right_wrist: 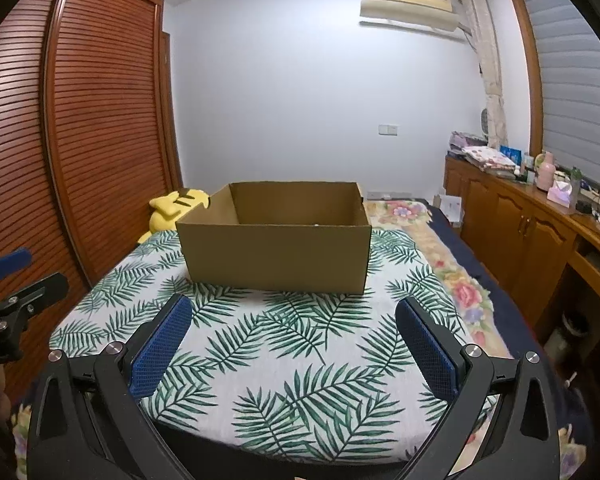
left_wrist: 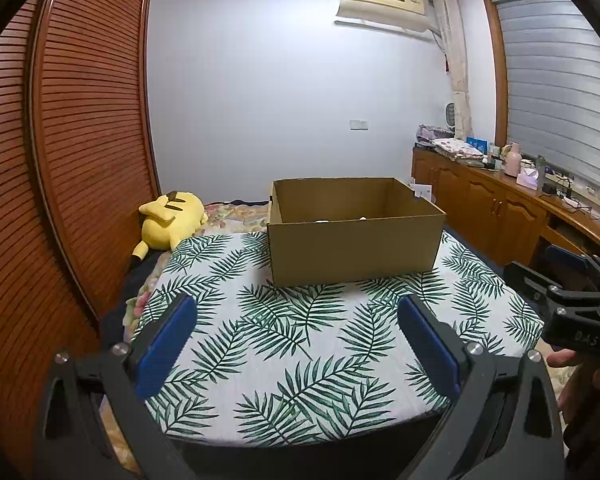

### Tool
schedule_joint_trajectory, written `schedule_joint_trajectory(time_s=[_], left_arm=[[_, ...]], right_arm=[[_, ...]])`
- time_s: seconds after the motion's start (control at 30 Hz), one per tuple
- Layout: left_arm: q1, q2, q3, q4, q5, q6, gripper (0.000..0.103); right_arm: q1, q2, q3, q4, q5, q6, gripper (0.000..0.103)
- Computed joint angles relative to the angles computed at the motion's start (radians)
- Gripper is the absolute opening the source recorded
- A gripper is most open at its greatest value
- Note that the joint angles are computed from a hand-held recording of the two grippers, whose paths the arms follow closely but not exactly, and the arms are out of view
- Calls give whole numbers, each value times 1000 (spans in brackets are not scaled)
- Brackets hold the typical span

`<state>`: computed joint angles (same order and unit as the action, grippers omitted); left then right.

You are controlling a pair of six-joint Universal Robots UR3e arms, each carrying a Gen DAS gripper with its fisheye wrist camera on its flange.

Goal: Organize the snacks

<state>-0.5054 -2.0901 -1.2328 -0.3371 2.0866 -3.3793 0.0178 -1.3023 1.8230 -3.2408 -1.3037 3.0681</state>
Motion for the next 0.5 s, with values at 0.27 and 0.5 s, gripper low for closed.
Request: schedule_joint_trajectory(time_s=[0.27, 0.5], left_arm=[[2, -4, -11, 8, 9, -9, 101], [0, -8, -11, 11, 12, -6, 101]], right_arm=[[-5, -12, 20, -7, -3, 3, 103], [-7, -18, 26, -7, 0, 2, 103]])
